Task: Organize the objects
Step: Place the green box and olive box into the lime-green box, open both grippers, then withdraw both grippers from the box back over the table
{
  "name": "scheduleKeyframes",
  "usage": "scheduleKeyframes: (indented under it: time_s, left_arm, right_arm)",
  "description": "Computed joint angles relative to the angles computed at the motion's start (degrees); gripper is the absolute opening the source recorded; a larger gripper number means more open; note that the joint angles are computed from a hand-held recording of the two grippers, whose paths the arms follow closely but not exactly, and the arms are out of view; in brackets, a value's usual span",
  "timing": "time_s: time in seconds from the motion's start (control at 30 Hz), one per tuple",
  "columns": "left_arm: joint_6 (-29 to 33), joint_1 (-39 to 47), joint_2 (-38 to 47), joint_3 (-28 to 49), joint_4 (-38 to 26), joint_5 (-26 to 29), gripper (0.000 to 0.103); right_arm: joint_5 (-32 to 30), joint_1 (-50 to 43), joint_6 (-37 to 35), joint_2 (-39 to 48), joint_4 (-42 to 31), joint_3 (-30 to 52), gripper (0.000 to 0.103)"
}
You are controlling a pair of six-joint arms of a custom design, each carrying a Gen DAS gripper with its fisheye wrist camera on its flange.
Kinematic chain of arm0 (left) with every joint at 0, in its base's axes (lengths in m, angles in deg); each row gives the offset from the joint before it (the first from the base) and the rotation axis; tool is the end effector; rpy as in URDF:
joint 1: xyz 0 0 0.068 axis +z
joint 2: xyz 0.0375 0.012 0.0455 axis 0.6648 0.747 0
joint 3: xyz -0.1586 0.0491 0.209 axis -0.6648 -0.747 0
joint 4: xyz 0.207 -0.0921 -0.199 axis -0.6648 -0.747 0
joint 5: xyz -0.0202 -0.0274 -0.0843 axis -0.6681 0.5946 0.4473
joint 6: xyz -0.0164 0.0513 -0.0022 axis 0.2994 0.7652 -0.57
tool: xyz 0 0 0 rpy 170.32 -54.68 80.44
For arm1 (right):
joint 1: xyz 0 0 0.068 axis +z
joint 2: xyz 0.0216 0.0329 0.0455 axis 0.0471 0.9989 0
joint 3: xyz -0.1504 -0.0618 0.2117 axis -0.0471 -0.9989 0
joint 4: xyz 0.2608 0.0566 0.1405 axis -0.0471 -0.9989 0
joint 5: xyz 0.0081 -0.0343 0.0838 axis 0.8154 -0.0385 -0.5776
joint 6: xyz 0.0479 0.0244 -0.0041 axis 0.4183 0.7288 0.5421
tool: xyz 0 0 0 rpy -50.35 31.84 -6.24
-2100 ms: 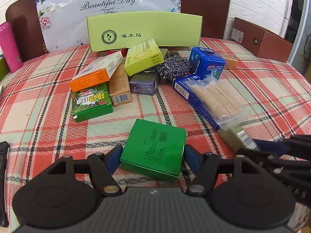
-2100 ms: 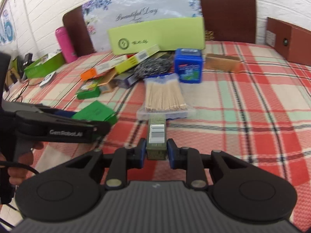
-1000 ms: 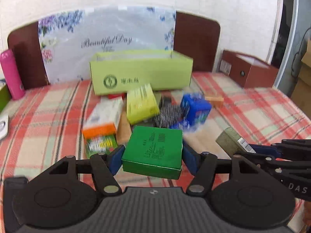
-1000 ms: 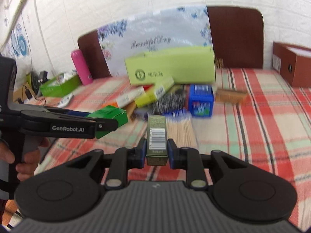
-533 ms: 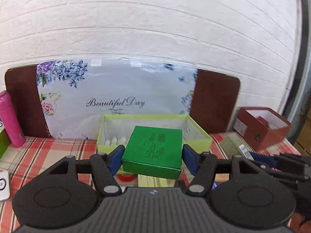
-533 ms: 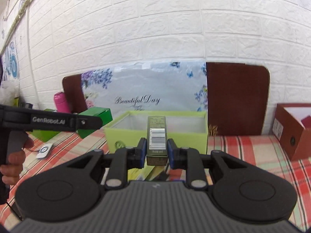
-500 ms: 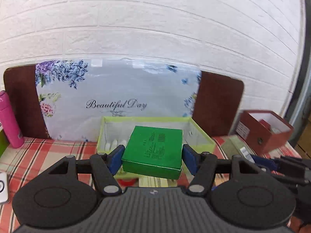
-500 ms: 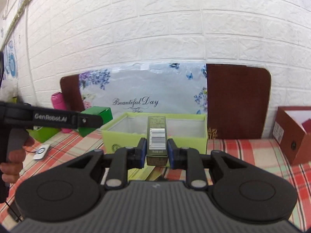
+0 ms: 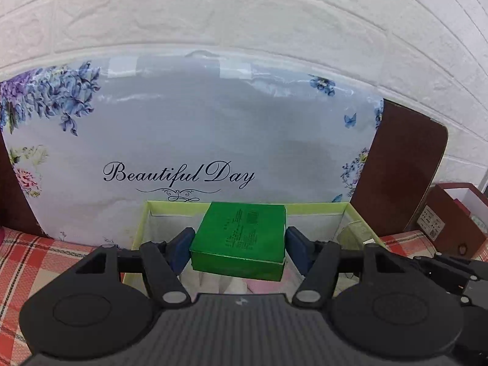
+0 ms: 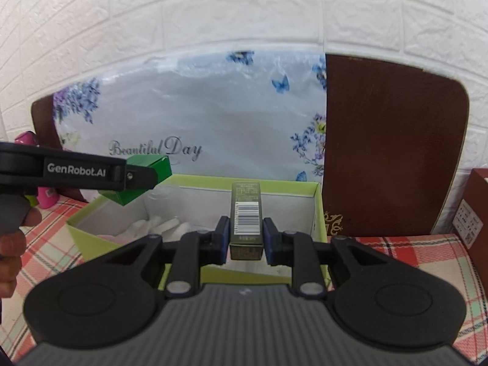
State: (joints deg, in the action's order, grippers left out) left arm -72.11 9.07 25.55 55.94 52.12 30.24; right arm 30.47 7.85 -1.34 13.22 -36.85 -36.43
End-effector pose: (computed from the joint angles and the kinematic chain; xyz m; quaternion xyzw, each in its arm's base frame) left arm 0.3013 -0.1780 0.2446 -0.0006 0.8734 -0.0739 0.4813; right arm 0.2886 0.0370 0.1909 -0.1583 0.8518 0.1331 0.4814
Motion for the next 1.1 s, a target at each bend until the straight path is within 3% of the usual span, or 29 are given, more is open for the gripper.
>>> scheduleKeyframes:
  time_s: [0.07,0.1,0.17,0.27,0.33,0.47,0.67,0.77,0.87,1.1]
  left_arm:
    - [-0.06,1.42,1.29,-0.26,1.77,2.81,0.074]
    - [-0.12,2.11,1.99,-0.05,2.11,4.59,0.086]
    - [-0.36,2.18,2.30,-0.81,3.43,3.82,0.091]
    - [0.74,0.71,3.77,0.06,2.36,-2.52,0.092]
    - [1.06,0.27,4.60,1.45,-0.11,-4.08,0.092]
    - [-0.47,-0.81,2.07,0.56,-2.58,-5.43,0.092]
    - [-5.04,-5.08,-4.86,-1.28,-8.34,-12.21,0.092]
    - [-6.94,-8.37,-8.13,-1.03,-13.80,-17.58,0.092]
    - [-10.52,-11.30,-12.16,-1.59,-19.46,-19.56,0.092]
    - [-21.99,-22.90,-20.60,-5.58,-31.28,-26.88,0.092]
  right_arm:
    - [0.23,0.13,-0.02,3.77,2.17,1.03,0.023]
    - [-0.06,0.15,-0.18,5.46,3.55,1.33,0.025]
    - [0.02,0.23,-0.73,7.80,6.51,1.13,0.067]
    - [0.27,0.30,-1.49,8.83,11.71,-0.95,0.089]
    - [0.80,0.49,-1.54,8.68,12.79,-1.60,0.096]
    - [1.06,0.59,-1.40,5.72,12.41,-2.78,0.103]
    - [0.01,-0.65,-0.22,-4.81,6.81,-5.83,0.103]
    - [-1.37,-1.43,-0.67,-11.99,1.64,-7.72,0.103]
    - [-2.72,-2.33,0.14,-19.85,-3.40,-10.11,0.103]
    - [-10.99,-8.54,1.93,-45.90,-21.36,-18.18,0.103]
